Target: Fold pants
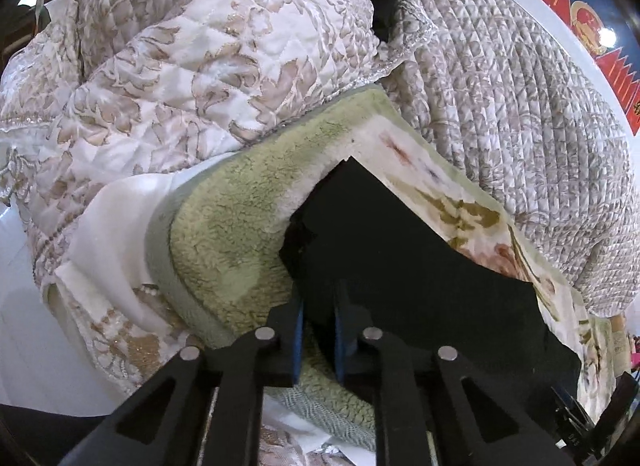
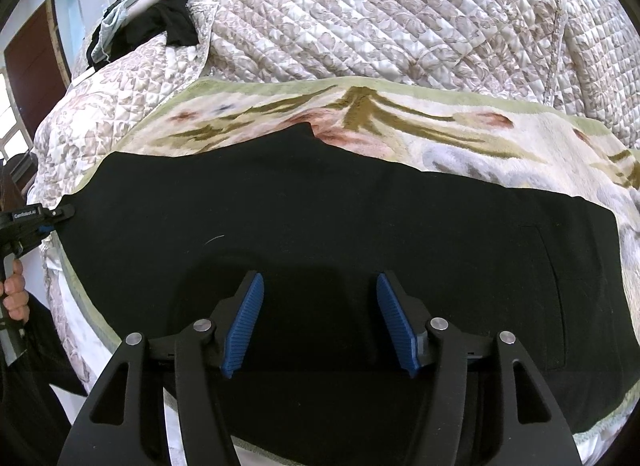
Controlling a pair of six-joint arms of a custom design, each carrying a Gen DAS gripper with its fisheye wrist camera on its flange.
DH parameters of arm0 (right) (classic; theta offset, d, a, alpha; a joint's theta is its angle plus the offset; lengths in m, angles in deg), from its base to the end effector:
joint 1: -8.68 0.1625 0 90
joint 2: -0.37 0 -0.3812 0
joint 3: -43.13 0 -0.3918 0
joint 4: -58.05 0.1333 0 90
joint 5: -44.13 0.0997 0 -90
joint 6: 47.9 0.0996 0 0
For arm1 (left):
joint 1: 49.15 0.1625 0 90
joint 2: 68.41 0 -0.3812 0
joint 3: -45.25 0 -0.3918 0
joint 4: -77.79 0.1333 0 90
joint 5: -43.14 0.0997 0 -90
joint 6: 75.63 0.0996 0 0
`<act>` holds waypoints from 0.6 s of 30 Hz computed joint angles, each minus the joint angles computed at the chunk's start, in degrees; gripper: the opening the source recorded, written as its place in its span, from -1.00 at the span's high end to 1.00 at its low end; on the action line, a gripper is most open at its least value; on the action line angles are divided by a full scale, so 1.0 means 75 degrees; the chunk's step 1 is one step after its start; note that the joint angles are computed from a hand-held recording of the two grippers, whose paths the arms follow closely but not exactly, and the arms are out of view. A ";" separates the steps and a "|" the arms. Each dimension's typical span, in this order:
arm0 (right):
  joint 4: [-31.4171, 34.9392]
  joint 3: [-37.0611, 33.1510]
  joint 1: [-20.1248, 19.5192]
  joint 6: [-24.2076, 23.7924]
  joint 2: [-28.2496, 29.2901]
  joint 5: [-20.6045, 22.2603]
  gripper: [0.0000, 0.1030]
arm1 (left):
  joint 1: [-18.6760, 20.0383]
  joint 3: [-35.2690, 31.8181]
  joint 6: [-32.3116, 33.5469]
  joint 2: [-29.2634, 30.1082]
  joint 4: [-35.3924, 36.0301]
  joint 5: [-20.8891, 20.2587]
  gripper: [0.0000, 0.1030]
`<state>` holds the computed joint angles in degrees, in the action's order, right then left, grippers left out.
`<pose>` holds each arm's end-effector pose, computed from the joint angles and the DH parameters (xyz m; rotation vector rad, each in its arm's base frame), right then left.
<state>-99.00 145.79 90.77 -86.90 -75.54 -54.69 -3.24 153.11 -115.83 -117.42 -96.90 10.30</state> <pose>0.0368 -0.5931 0.3453 0.6289 -2.5366 0.7992 -0.2380 -0.5575 0.1098 -0.2160 2.3835 -1.2720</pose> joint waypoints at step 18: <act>0.0540 -0.0215 -0.0188 0.0758 -0.0151 0.0505 -0.15 | -0.0466 -0.1536 0.2011 0.0957 -0.0587 -0.1508 0.87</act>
<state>-94.95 144.18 89.35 -81.22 -76.67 -50.91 -6.73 141.59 -100.74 -110.25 -101.30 -1.01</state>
